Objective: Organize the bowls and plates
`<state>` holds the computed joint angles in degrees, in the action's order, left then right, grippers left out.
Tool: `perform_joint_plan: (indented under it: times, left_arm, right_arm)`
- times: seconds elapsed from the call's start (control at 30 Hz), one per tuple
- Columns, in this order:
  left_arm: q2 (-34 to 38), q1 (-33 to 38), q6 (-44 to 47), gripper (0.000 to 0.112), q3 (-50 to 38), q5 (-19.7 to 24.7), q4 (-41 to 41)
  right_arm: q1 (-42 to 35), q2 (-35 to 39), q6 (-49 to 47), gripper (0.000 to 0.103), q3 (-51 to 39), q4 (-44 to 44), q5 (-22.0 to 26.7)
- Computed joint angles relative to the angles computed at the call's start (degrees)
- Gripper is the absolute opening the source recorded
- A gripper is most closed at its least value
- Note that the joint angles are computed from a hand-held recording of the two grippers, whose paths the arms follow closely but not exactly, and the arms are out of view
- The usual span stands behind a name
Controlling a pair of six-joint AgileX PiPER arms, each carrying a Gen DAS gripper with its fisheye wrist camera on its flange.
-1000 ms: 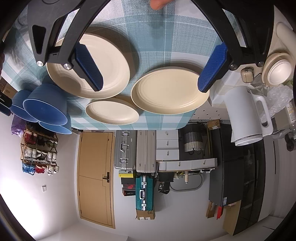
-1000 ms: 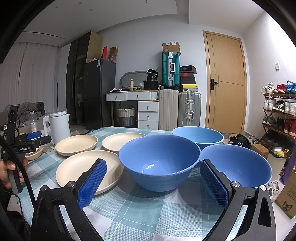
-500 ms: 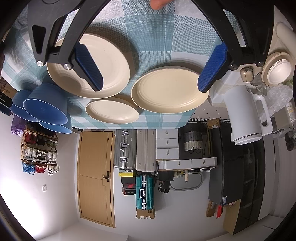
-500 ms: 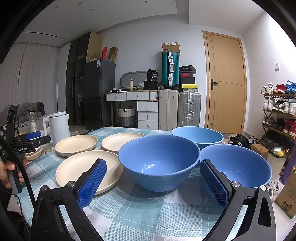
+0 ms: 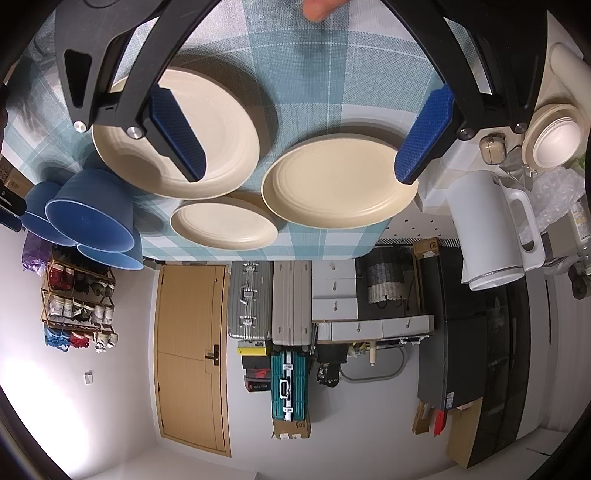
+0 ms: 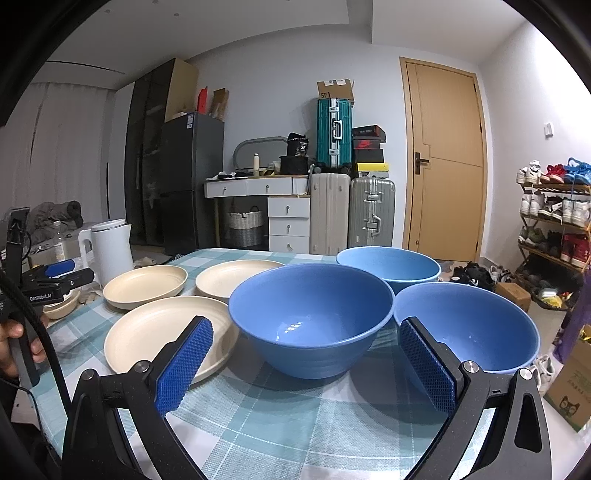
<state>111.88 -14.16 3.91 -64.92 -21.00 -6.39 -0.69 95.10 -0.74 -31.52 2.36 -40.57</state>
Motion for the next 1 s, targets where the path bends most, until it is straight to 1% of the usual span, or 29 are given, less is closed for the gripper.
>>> perform_joint_plan:
  times: [0.1,0.23,0.33,0.37,0.43,0.47,0.53,0.57,0.63,0.67,0.7,0.77,0.87,0.93,1.0]
  left_arm:
    - [-0.03,0.17,-0.79,0.102,-0.68,1.29,0.83]
    - [-0.03,0.24,-0.82,0.102,-0.42,0.85,0.90]
    - [-0.20,-0.34,2.46,0.102,-0.28,0.47,-1.87]
    - [-0.34,-0.45,4.13,0.102,-0.69,1.25,-3.15]
    - [-0.62,-0.37,3.83,0.102,-1.22,2.60,-2.65]
    - [-0.91,-0.20,2.73,0.102,-1.46,3.35,-1.82]
    - [-1.58,0.38,-2.83,0.102,-1.69,4.71,3.23]
    - [-1.76,0.53,-4.14,0.102,-1.85,5.13,4.23]
    - [-2.83,0.89,-6.22,0.102,-2.01,6.83,5.71]
    - [-3.26,1.40,-9.68,0.102,-2.12,7.33,8.80]
    - [-3.41,1.63,-11.14,0.102,-2.30,7.82,10.12]
    - [-3.76,2.11,-11.46,0.102,-3.18,9.58,9.70]
    - [-4.21,2.70,-10.73,0.102,-3.70,10.81,8.78]
    - [-4.64,2.99,-7.23,0.102,-3.96,11.49,5.28]
    - [-5.13,3.87,-9.67,0.102,-4.60,12.48,8.06]
  right_arm:
    - [-0.25,-0.31,0.93,0.103,-0.64,-0.94,1.62]
    - [-0.60,-1.80,4.00,0.103,-1.12,-4.03,3.20]
    - [-0.27,-3.45,5.00,0.103,-2.47,-5.09,6.45]
    - [-0.06,-4.06,5.32,0.103,-3.32,-5.23,8.24]
    - [0.92,-4.78,3.56,0.103,-4.72,-2.62,10.99]
    - [1.30,-5.13,3.22,0.103,-5.52,-1.84,12.43]
    - [1.63,-5.73,4.42,0.103,-6.50,-2.59,14.09]
    - [2.13,-5.84,4.27,0.103,-7.27,-2.03,14.91]
    - [2.13,-6.08,6.75,0.103,-8.38,-4.20,16.21]
    - [2.34,-6.28,7.98,0.103,-9.39,-5.27,17.59]
    - [2.62,-6.40,8.25,0.103,-10.09,-5.55,18.42]
    - [3.60,-6.64,7.61,0.103,-11.67,-5.02,20.06]
    - [5.07,-6.48,7.23,0.103,-14.66,-4.70,23.17]
    - [6.40,-5.98,4.51,0.103,-17.46,-1.98,26.33]
    - [7.69,-5.18,1.99,0.103,-20.51,0.86,29.07]
